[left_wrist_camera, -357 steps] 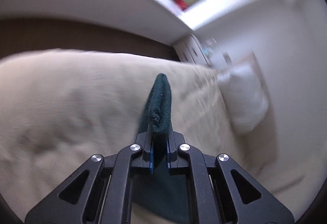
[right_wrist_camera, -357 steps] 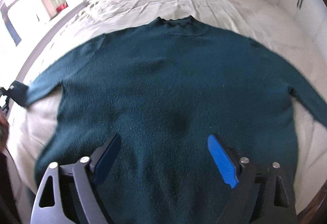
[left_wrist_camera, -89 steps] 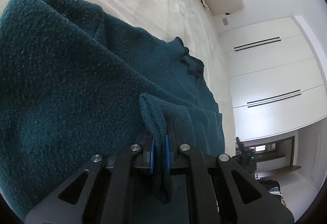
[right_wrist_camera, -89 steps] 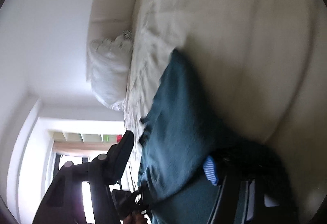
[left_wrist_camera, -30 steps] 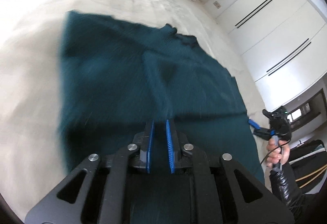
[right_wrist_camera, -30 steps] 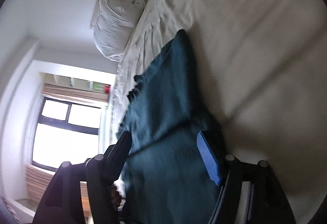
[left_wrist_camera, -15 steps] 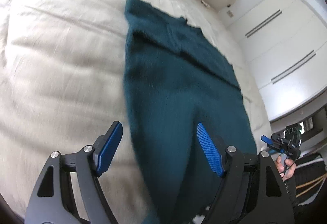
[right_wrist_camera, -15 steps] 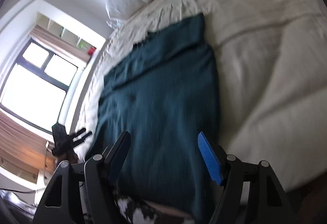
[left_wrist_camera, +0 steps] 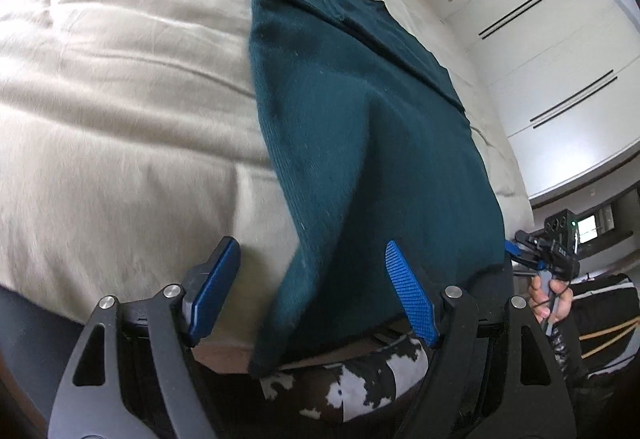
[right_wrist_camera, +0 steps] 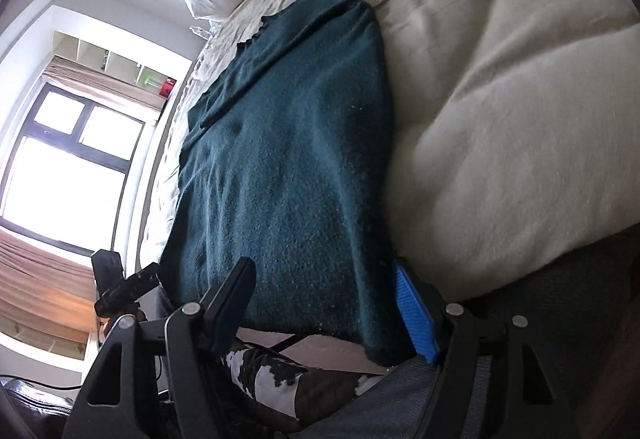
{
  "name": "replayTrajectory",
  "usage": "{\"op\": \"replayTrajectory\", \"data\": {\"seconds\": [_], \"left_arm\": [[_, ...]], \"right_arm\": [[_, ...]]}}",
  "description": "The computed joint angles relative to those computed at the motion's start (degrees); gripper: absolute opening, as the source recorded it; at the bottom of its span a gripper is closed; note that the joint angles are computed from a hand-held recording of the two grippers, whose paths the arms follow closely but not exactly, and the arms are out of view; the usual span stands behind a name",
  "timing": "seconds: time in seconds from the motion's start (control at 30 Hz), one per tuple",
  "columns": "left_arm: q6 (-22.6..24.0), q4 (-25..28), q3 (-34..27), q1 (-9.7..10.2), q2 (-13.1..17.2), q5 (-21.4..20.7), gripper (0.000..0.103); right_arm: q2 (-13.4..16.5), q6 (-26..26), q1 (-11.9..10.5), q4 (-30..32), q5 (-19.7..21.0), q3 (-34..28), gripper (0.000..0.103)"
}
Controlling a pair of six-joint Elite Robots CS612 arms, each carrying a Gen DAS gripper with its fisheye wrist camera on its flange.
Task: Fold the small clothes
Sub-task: 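Grasp the sweater hem with the left gripper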
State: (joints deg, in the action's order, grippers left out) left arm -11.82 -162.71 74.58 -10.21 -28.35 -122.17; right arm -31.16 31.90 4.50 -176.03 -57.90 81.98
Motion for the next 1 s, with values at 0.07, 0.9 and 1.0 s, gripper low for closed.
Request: {"op": "replayTrajectory", "data": {"seconds": [0.07, 0.9, 1.0], "left_arm": [[0.9, 1.0, 0.6, -0.25, -0.3, -0.3, 0.072], [4.4, 7.5, 0.3, -0.49, -0.4, -1.5, 0.008], [6.1, 8.5, 0.4, -0.65, -0.7, -1.2, 0.005]], "right_arm": [[0.2, 0.0, -0.1, -0.3, 0.9, 0.0, 0.073], [-0.7, -11.8, 0.3, 25.5, -0.6, -5.2, 0.048], [-0.5, -12.3, 0.5, 27.1, -0.8, -5.4, 0.026]]}}
